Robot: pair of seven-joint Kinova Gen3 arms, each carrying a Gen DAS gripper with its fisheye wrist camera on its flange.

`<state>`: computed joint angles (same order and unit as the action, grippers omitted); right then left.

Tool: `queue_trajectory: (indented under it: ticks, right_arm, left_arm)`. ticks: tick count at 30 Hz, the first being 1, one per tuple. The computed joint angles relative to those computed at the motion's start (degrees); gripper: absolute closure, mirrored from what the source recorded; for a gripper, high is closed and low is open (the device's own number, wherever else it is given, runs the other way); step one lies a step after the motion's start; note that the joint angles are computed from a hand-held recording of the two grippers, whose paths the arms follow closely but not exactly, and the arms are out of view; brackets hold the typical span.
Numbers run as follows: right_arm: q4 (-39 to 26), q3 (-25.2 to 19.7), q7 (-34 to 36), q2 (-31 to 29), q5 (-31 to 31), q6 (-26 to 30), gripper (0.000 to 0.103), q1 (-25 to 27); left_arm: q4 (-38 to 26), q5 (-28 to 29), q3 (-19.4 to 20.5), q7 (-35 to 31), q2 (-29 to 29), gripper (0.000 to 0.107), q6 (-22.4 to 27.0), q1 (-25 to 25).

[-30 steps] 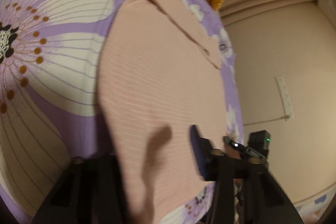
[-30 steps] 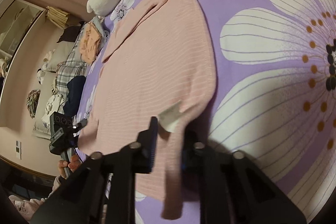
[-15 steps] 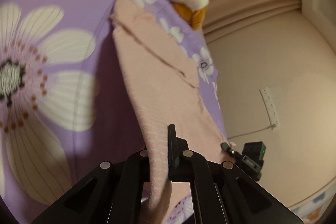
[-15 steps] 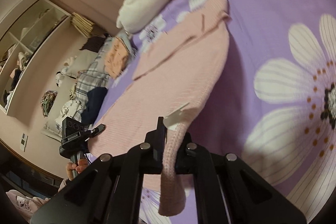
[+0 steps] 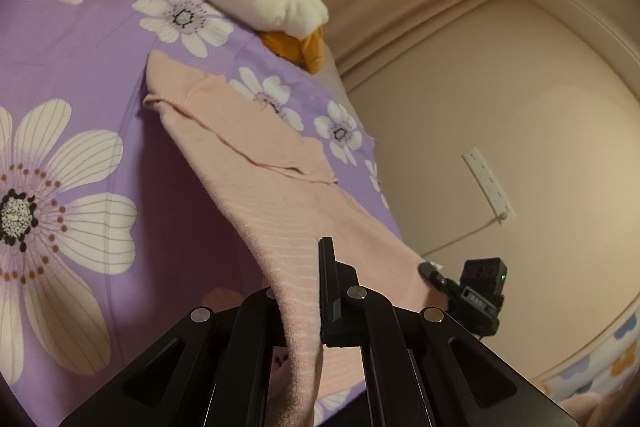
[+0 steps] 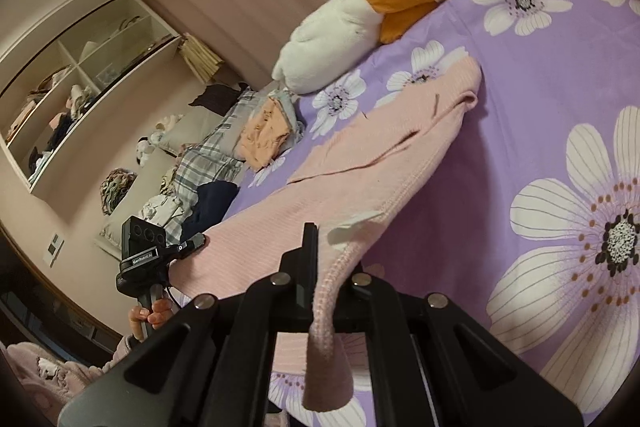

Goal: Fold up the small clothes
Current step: 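Lift the hem with both tools and fold it toward the collar, release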

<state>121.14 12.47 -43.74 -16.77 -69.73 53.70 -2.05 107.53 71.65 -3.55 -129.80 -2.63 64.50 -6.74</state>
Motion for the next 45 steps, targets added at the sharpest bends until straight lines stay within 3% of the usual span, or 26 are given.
queue_trajectory:
  ticks: [14,19,26,32,45]
  right_arm:
    - [-2.3,3.2,-5.8,-8.8,10.0,5.5,0.099,-3.1]
    - [-2.8,5.7,-4.7,-8.3,9.6,4.3,0.098,-6.4]
    - [-6.4,5.6,-2.2,0.7,4.6,0.9,0.098,-5.6]
    - [-13.6,2.3,-3.0,10.7,2.4,-1.6,0.098,-2.0]
    - [-28.2,-6.2,-19.2,30.1,12.8,-5.0,0.096,3.5]
  left_arm:
    - [1.5,-6.0,-3.5,6.3,-7.3,0.107,6.0,0.0]
    - [0.3,-5.6,-4.1,7.6,-6.2,0.107,5.7,0.7]
    - [-5.1,-4.1,-1.7,8.5,1.5,0.107,1.7,-0.2]
    - [-12.4,-3.6,2.1,11.8,10.6,0.107,-2.1,-2.2]
    - [-28.2,-16.5,9.8,27.6,28.2,0.107,-7.1,-2.8]
